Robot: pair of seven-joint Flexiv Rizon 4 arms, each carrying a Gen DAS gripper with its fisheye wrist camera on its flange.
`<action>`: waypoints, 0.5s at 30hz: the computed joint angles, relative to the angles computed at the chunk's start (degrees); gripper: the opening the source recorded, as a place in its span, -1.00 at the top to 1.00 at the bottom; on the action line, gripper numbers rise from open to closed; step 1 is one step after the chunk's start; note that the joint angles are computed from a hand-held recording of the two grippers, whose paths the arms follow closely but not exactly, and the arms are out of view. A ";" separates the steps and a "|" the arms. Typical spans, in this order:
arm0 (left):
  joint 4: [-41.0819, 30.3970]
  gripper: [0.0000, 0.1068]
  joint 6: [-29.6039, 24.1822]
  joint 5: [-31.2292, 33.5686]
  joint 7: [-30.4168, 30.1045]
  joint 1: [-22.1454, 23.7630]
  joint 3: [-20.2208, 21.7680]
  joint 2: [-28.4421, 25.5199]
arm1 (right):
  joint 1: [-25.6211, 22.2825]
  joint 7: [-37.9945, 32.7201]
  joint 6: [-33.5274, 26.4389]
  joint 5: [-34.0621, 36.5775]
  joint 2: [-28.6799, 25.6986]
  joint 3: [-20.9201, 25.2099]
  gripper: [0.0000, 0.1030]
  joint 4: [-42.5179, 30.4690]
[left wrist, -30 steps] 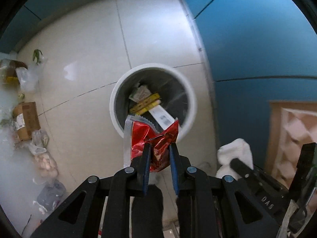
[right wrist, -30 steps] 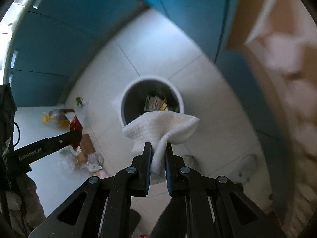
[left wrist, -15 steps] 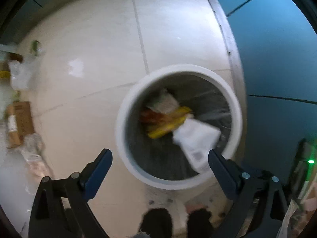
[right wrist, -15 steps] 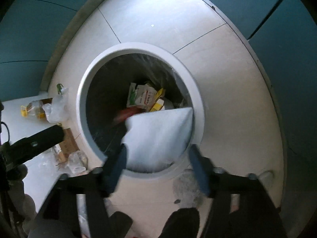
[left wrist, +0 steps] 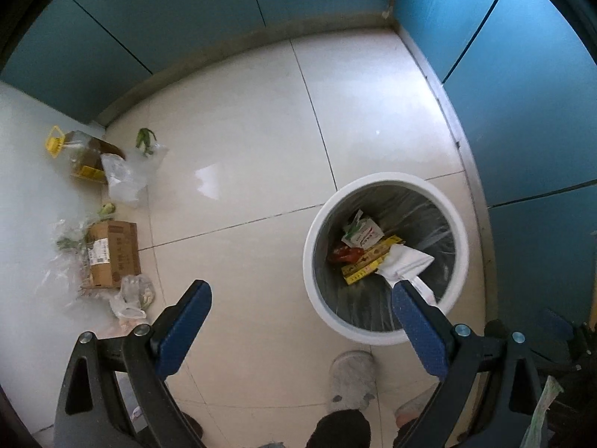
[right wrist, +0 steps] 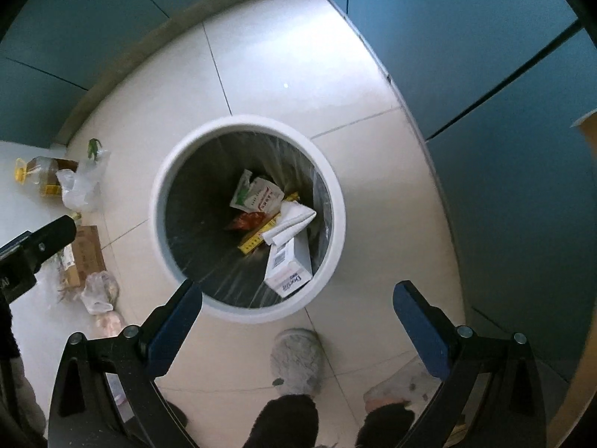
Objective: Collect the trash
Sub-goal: 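Move both tools back toward the counter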
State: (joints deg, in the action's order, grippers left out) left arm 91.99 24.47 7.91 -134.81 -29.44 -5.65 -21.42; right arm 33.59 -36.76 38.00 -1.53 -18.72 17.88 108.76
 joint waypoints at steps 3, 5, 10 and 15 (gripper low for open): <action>-1.13 -0.85 -3.47 0.32 -1.24 -0.67 -0.16 2.70 | -0.20 -0.42 -3.82 0.20 4.18 0.52 -1.00 -1.12; -2.29 -0.85 -6.39 0.57 -1.56 -0.90 -0.59 4.66 | 0.02 -0.61 -6.63 0.28 6.23 0.70 -1.00 -2.58; -6.24 -0.85 -13.52 0.66 -1.64 -0.81 -2.02 9.24 | 0.73 -0.92 -15.94 -0.05 11.82 0.85 -1.00 -8.24; -11.45 -0.85 -19.87 -0.08 -0.57 -0.65 -3.84 12.02 | 1.89 -1.10 -25.06 -0.37 15.62 1.11 -1.00 -15.36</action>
State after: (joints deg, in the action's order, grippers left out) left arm 80.54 4.60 7.83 -135.38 -30.09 -9.48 -9.40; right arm 35.47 -37.86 12.93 -1.90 -3.10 18.99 93.40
